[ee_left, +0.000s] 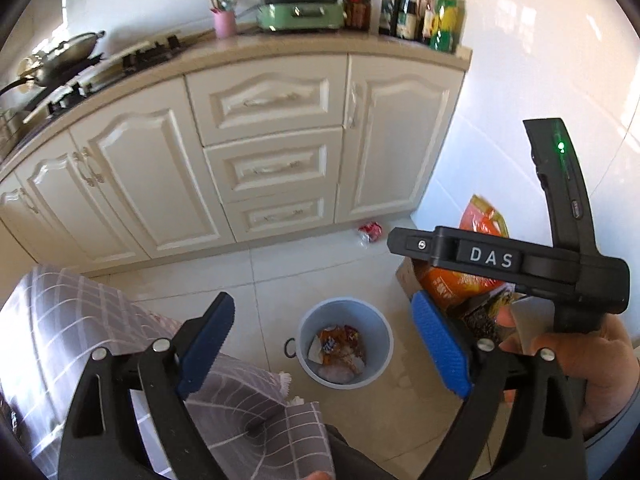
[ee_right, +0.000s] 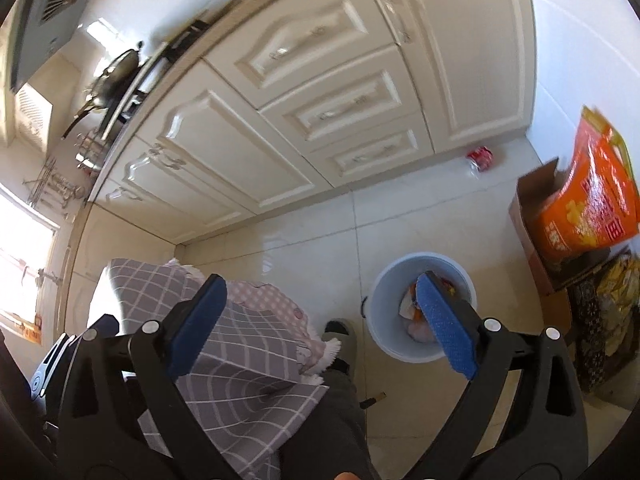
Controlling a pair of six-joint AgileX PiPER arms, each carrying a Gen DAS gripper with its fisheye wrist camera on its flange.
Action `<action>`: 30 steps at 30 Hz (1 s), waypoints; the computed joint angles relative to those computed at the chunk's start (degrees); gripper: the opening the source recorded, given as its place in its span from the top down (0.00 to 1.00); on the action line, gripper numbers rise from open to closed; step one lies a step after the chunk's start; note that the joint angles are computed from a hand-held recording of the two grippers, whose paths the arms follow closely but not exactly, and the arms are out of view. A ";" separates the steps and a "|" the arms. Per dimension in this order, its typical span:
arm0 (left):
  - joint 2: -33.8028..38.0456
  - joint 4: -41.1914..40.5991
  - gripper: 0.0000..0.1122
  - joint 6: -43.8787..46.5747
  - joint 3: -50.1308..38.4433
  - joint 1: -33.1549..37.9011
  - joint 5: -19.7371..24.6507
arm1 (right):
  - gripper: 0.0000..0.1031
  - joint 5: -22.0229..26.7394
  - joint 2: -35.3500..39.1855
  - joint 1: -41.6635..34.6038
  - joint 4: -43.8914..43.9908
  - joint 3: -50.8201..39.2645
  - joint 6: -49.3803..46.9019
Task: Collect trash
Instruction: 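Move both open tools back from the bin to the table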
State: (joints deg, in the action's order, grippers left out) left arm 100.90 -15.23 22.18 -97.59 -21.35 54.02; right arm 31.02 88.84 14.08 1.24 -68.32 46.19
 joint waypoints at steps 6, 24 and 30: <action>-7.33 -3.45 0.21 2.72 3.95 5.87 -0.67 | 0.09 4.22 0.21 6.59 -7.90 -7.36 6.21; -17.96 -13.17 0.21 10.51 4.97 27.46 2.22 | 0.08 14.50 10.48 22.89 -16.73 -33.98 7.90; -19.77 -16.99 0.21 13.13 5.68 36.71 3.20 | 0.08 18.44 15.83 27.23 -18.14 -44.60 5.96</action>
State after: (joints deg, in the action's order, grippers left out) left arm 81.13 -32.22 35.31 -91.91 15.36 57.22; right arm 49.46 104.67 41.31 -16.90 -112.93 52.16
